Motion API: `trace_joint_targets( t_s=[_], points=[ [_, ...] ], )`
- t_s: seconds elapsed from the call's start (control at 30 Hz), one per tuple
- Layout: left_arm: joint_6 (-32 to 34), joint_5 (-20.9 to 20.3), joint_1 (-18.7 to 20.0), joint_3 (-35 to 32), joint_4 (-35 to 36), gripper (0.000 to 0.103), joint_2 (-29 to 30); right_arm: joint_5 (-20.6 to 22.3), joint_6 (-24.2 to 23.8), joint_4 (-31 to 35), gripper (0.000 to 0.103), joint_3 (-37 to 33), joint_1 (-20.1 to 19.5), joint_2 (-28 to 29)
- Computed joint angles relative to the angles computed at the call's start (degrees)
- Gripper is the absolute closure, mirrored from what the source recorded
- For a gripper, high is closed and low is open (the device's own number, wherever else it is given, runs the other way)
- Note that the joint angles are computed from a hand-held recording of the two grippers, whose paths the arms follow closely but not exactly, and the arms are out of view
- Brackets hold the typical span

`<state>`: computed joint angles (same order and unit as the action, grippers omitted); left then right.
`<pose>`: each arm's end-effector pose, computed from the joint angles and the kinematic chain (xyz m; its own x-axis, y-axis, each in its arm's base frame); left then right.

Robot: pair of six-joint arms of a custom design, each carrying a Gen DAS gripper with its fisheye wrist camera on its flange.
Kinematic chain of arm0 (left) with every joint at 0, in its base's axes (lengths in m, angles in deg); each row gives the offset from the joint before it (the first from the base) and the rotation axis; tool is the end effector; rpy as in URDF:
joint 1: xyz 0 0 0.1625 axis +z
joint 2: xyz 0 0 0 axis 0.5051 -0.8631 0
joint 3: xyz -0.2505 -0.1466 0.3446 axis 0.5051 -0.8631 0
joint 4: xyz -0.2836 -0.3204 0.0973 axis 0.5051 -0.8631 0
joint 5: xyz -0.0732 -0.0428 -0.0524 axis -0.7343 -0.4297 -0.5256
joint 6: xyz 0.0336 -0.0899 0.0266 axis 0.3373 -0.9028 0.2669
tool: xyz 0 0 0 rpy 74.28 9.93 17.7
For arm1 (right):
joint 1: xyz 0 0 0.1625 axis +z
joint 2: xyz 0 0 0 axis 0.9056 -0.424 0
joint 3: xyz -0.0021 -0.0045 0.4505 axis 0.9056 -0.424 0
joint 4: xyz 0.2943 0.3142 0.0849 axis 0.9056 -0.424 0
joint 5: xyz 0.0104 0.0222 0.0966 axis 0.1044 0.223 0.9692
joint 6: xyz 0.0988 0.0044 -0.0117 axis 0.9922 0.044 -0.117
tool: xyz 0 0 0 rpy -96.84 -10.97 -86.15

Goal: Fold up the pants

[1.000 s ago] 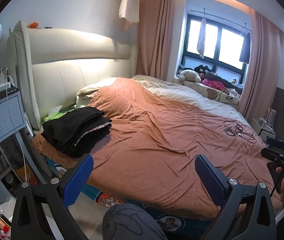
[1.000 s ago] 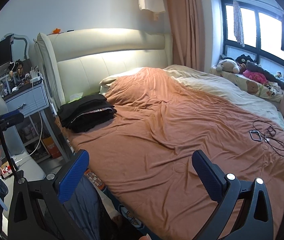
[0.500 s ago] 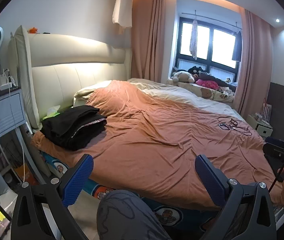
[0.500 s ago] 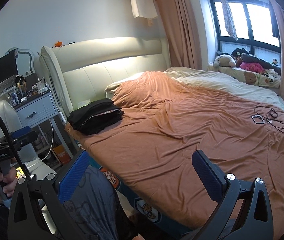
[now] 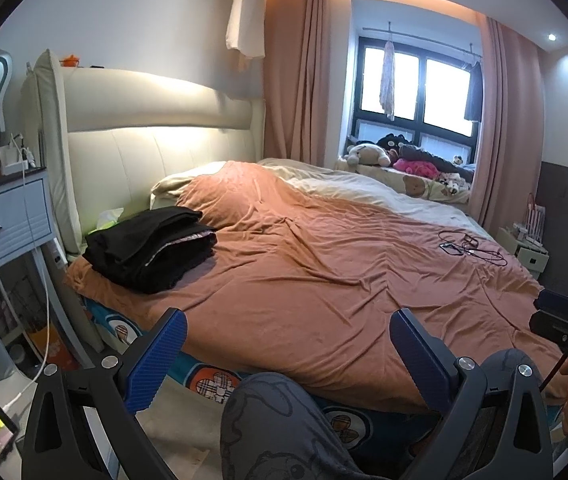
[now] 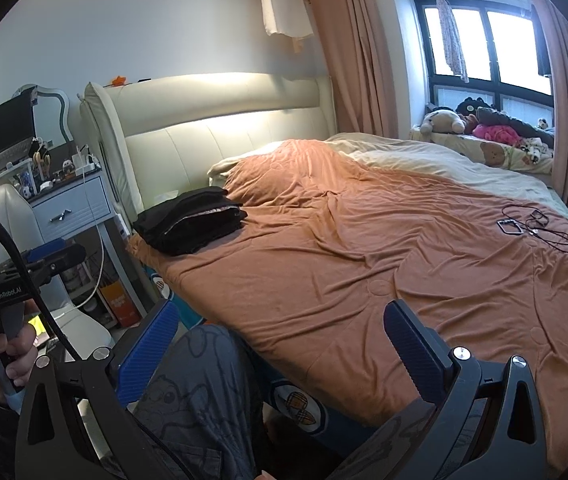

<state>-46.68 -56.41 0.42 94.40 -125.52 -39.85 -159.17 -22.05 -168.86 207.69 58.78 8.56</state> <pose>-0.2640 -0.4034 0.3537 -0.7440 0.2756 -0.6087 0.6649 0.3961 -0.6333 0.3172 -0.3528 0.3389 -0.7681 -0.1262 0.6277 -0.6108 0.4383 -0.6593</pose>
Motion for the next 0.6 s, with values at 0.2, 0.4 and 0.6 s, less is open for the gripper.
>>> trace_joint_targets(
  t_s=[0.2, 0.4, 0.6],
  points=[
    [2.47, 0.45, -0.57, 1.62, -5.45, 0.001, 0.25, -0.93, -1.16, -3.40, 0.000, 0.41, 0.73, 2.47],
    [2.41, -0.29, 0.18, 1.95, -6.27, 0.001, -0.04, -0.40, -0.15, -3.36, 0.000, 1.00, 0.43, 2.62],
    [2.75, -0.22, 0.84, 2.19, -7.69, 0.001, 0.31, 0.65, 0.25, -4.75, 0.000, 1.60, 0.25, 2.06]
  ],
)
